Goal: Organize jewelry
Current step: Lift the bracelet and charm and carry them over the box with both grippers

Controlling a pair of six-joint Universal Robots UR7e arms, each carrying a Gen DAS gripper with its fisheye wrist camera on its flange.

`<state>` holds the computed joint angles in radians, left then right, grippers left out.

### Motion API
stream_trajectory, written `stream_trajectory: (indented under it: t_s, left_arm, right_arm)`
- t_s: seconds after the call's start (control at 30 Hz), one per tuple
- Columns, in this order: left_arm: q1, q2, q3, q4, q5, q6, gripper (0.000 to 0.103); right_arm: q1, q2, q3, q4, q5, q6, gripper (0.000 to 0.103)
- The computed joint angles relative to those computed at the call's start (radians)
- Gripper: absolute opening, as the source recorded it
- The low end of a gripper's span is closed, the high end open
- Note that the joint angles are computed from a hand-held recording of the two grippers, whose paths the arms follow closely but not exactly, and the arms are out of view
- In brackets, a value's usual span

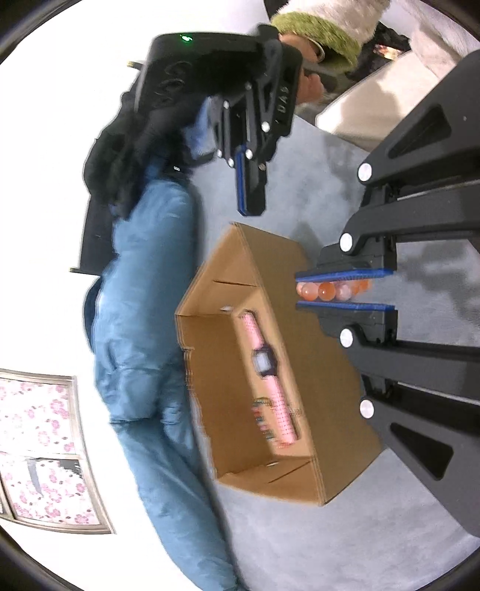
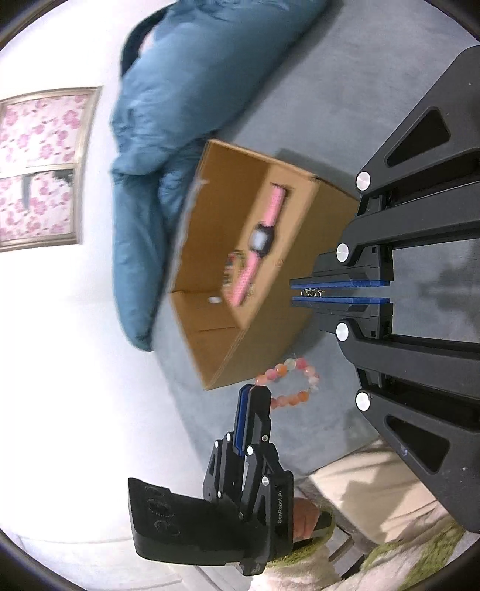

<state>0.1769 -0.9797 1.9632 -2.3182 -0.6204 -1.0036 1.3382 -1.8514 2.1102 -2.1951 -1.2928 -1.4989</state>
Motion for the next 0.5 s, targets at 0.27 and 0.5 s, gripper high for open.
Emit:
stream_trajectory:
  t_s: [0.27, 0.5]
  left_arm:
    - [0.033, -0.011, -0.095, 0.07, 0.109, 0.089, 0.009]
    - [0.157, -0.007, -0.143, 0.154, 0.017, 0.055, 0.009]
  right_arm:
    - [0.107, 0.056, -0.058, -0.038, 0.024, 0.062, 0.002]
    - [0.191, 0.188, -0.092, -0.141, -0.116, 0.11, 0.002]
